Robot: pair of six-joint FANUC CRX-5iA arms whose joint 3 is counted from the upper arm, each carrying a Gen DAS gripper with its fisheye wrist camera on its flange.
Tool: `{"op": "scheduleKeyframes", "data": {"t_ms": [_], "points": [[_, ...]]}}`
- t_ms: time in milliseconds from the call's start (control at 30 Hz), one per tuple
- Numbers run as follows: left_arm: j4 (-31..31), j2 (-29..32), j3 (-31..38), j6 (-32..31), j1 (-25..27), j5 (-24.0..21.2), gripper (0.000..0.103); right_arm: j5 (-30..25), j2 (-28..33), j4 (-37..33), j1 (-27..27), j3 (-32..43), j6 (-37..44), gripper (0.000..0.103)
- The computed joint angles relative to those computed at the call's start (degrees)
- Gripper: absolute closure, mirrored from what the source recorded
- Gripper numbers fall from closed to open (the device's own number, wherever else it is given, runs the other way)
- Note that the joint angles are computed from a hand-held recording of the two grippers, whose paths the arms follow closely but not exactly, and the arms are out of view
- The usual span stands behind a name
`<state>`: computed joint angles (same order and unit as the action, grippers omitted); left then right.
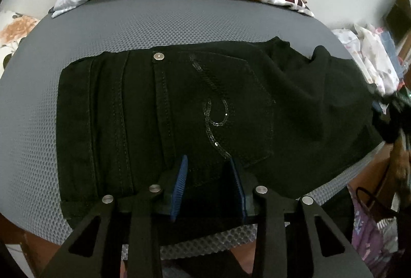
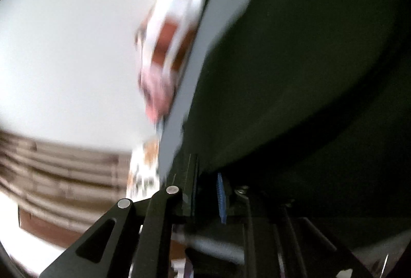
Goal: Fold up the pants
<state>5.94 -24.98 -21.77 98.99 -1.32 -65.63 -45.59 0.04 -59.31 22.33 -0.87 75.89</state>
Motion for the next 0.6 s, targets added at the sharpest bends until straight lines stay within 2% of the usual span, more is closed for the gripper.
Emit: {"op": "scheduleKeyframes", "data": {"t_ms": [67,167,233,400,467,600], "points": [[-0.1,-0.1,0.1,0.0,-0.1,-0.2,0.067,1.8,-0.3,0.8,-3.7,-0.6,0.0,0.084],[0.0,0.0,0.1,0.3,-0.2,-0.1,0.067,1.7,1.6,-1.9,-11.2,0.3,1.3,0.084],[-0.2,0.2,0.1,0.4,-0.2,-0.2,0.067,4.1,1.8,-2.3,-13.9,0.3,1.6,0.084],[-0.3,0.5,0.4,0.3,-0.2,-0.3,0.067,8.6,0.8,0.8,-16.7,-0.1,-1.8,0.084],[-0.5,0.7,0.6,0.6,-0.4,-0.3,0.067,12.5,-1.3,5.8,-15.6,-2.2,-5.8,0.095],[-0.9,0.8,0.7,0.4,-0.5,-0.3,0.067,16.2,-5.2,13.3,-14.2,-6.2,-11.5,0.097]]}}
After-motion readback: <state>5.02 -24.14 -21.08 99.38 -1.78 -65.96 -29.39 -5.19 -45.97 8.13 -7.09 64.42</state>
